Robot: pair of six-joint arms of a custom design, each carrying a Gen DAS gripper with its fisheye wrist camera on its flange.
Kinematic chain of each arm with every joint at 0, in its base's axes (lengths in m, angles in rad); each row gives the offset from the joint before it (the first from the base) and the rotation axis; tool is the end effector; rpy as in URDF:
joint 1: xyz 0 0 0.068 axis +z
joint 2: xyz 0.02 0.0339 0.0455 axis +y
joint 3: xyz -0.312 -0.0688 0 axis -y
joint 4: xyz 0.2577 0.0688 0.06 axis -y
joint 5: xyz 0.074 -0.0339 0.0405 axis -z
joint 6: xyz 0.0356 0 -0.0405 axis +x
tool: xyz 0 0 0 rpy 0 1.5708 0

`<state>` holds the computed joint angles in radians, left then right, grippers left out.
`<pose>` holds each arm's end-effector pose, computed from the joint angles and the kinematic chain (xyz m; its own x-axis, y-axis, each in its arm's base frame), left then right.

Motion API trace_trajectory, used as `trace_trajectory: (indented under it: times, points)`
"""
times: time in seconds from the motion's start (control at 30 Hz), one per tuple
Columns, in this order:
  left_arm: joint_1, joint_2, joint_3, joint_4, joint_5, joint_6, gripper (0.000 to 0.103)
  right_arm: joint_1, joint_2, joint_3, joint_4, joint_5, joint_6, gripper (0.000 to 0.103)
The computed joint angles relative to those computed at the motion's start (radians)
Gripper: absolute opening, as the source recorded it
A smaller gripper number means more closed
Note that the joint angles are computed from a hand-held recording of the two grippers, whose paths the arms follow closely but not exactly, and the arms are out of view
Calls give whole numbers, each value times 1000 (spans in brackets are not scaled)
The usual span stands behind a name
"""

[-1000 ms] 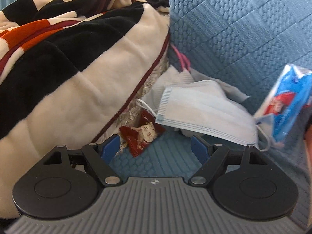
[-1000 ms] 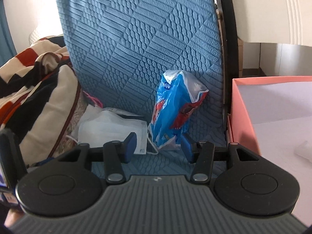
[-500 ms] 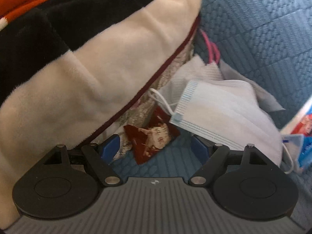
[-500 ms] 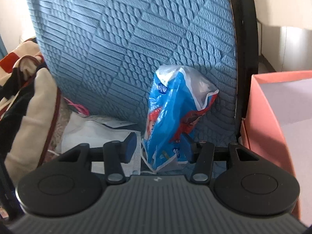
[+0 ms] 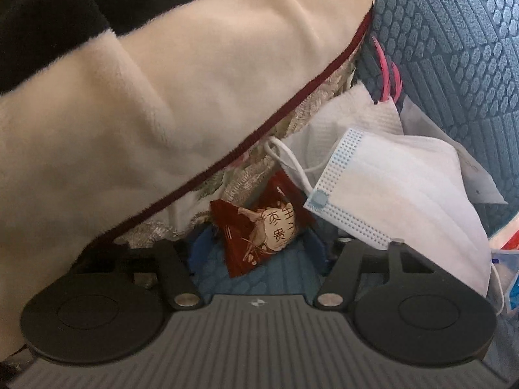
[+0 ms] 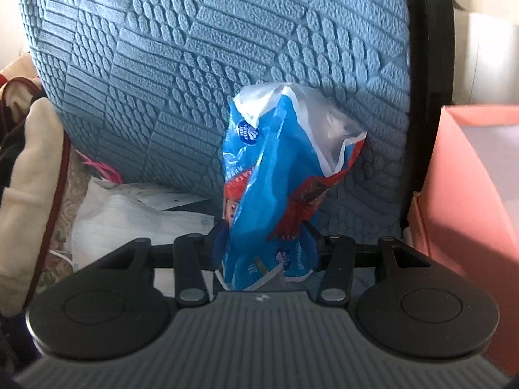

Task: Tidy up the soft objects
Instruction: 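Grasp the dark red candy packet with left tool while right tool grasps the tissue packet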

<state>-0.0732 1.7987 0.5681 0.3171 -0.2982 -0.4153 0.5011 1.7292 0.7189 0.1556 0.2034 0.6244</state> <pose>0.2990 -0.0114 0.1090 -0.6784 -0.3369 -0.6529 -0.4184 0.9076 -0.0337 0.2916 0.1515 0.1531 -0.7439 0.2454 -0.6217 0.0994 0.9604 0.2601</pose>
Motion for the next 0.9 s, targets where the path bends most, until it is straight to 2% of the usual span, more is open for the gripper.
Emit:
trace_trajectory:
  times: [0.07,0.17,0.2,0.23,0.3,0.37,0.73,0.9]
  points:
    - [4,-2,-5,6,-2,-4,58,-5,3,7,-17,-10,-10,46]
    - [14,-19,-21,9,11,-9,55,-15,7,4,-11,-36,-8,32]
    - [20,-24,-24,10,18,-8,51,-14,5,2,-9,-39,-9,25]
    - [23,-30,-29,11,20,-8,45,-15,4,1,-8,-43,-12,23]
    - [39,-45,-41,19,56,-4,45,-9,-4,1,-12,-42,-20,15]
    - [46,-60,-47,13,85,2,40,-1,-10,5,-24,-31,-27,14]
    - [63,-179,-108,-33,165,16,37,35,-56,4,-69,35,-29,8]
    - [76,-261,-123,-101,207,34,37,65,-106,-18,-118,71,-51,7]
